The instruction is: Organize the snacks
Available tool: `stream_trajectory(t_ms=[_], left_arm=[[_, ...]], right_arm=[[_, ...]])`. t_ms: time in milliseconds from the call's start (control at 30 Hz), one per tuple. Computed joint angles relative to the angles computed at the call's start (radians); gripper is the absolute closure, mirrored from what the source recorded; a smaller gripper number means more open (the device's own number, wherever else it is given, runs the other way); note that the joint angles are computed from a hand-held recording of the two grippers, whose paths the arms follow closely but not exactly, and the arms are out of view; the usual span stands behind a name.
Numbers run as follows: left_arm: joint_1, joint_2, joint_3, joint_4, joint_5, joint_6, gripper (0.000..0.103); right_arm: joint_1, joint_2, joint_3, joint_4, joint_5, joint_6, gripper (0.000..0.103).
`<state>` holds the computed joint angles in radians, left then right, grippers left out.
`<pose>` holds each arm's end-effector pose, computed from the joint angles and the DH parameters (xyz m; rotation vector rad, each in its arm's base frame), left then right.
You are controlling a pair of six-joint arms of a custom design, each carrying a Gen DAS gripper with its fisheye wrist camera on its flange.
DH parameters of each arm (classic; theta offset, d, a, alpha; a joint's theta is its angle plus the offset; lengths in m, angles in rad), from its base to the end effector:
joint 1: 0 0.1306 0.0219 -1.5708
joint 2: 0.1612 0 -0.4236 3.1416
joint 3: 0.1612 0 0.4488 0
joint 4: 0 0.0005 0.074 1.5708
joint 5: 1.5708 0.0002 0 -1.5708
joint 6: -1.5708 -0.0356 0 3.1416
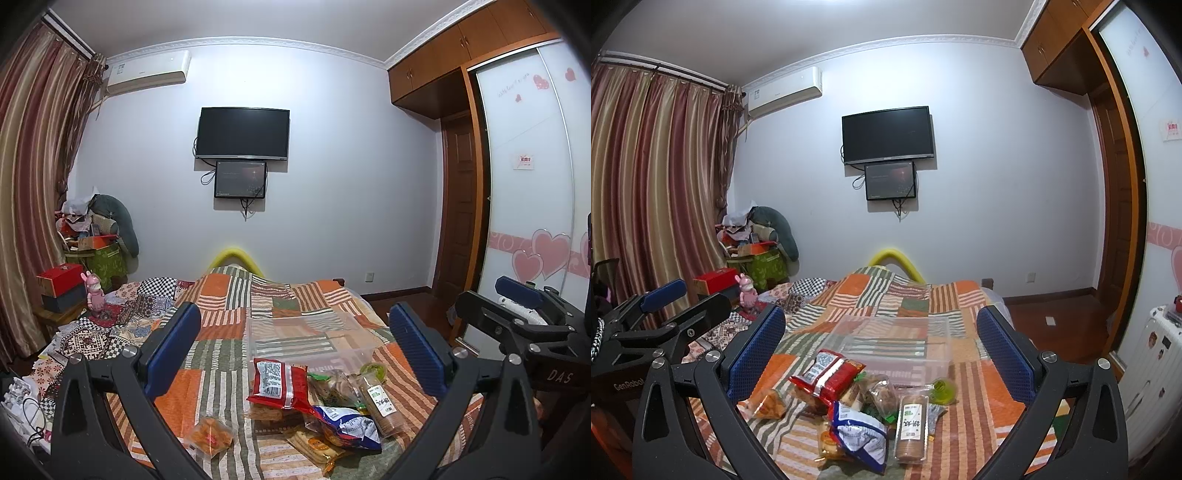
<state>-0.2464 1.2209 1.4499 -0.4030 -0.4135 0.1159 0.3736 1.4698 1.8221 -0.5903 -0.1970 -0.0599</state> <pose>0.4732 -0.1048 0.6299 -0.1884 1.7206 0.0938 0.5324 0.2157 0.6824 -0.4252 1.7808 0.4848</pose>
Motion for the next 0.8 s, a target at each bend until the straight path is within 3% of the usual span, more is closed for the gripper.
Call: stream_trajectory(t_ms=[800], left_arm=[[-0.002, -0.001, -0.001, 0.005, 0.001, -0.022, 0.000]], right_arm=[[-0.002, 0.010, -0.003, -0.004, 0.002, -0.025, 0.000]])
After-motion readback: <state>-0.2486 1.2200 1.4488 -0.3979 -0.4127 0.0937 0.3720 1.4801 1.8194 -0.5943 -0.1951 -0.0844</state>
